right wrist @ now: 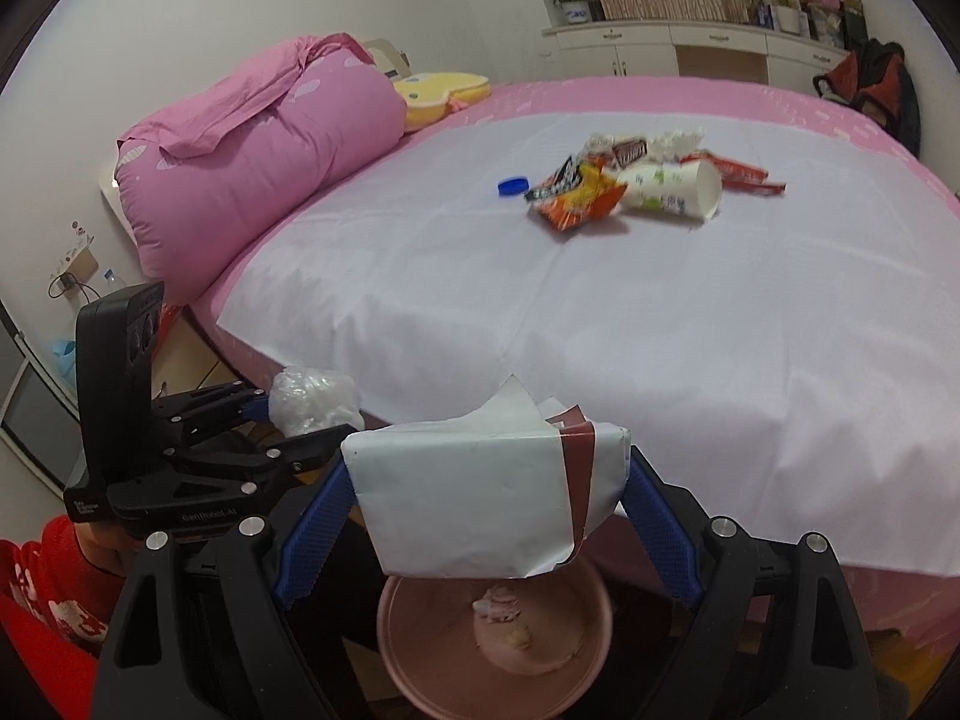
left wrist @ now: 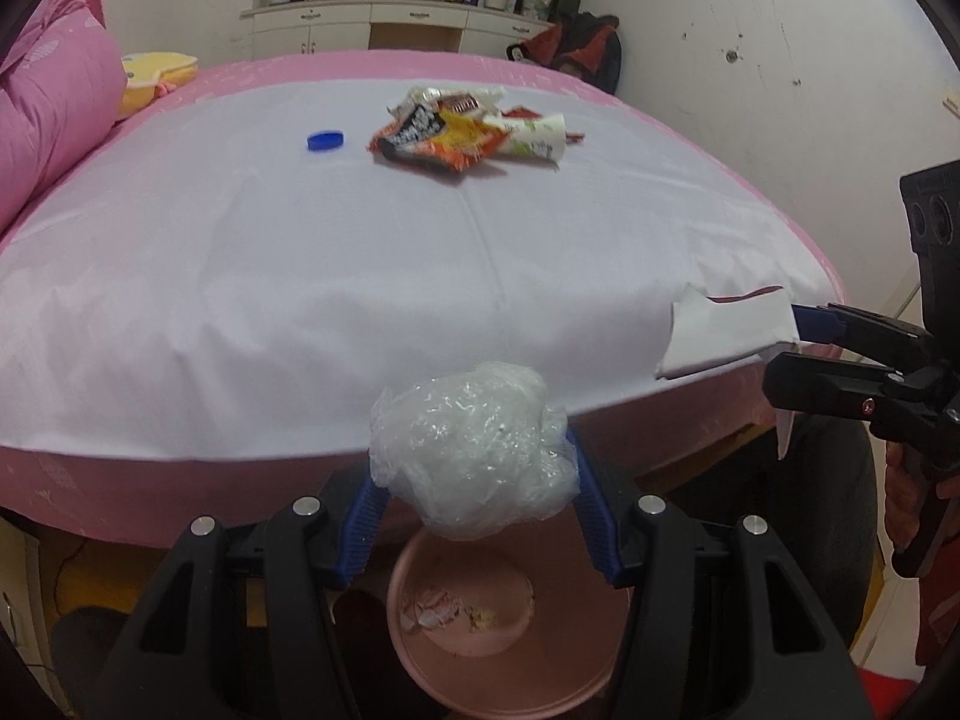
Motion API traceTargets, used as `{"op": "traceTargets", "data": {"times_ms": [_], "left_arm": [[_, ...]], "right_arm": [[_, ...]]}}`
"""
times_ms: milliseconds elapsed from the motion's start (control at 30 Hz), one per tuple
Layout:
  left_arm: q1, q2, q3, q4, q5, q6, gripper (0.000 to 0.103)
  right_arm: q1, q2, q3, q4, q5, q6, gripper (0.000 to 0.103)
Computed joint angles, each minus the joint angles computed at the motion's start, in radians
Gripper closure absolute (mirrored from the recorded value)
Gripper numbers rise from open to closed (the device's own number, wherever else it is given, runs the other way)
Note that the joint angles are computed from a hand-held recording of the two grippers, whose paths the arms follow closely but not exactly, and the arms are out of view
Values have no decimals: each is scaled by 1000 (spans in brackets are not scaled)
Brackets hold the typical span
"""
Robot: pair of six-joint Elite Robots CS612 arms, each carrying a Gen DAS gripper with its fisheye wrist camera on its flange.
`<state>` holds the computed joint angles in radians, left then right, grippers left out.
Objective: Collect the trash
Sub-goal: 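Carry the plastic bag and napkin down over the pink bin, then open the left tool over the bin while the right tool releases the napkin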
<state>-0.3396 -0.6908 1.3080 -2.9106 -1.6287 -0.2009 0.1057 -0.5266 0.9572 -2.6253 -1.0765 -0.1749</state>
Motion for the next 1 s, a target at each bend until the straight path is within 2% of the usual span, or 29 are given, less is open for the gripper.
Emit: {"op": "traceTargets", "data": {"times_ms": [467, 1000], "left_arm": [[-15, 25, 12, 103, -21, 13, 47], [-16, 104, -68, 306, -59, 38, 47]], "right_arm": [[-3, 17, 34, 89, 27, 23, 15], [-8, 99, -38, 290, 11, 38, 15]]}}
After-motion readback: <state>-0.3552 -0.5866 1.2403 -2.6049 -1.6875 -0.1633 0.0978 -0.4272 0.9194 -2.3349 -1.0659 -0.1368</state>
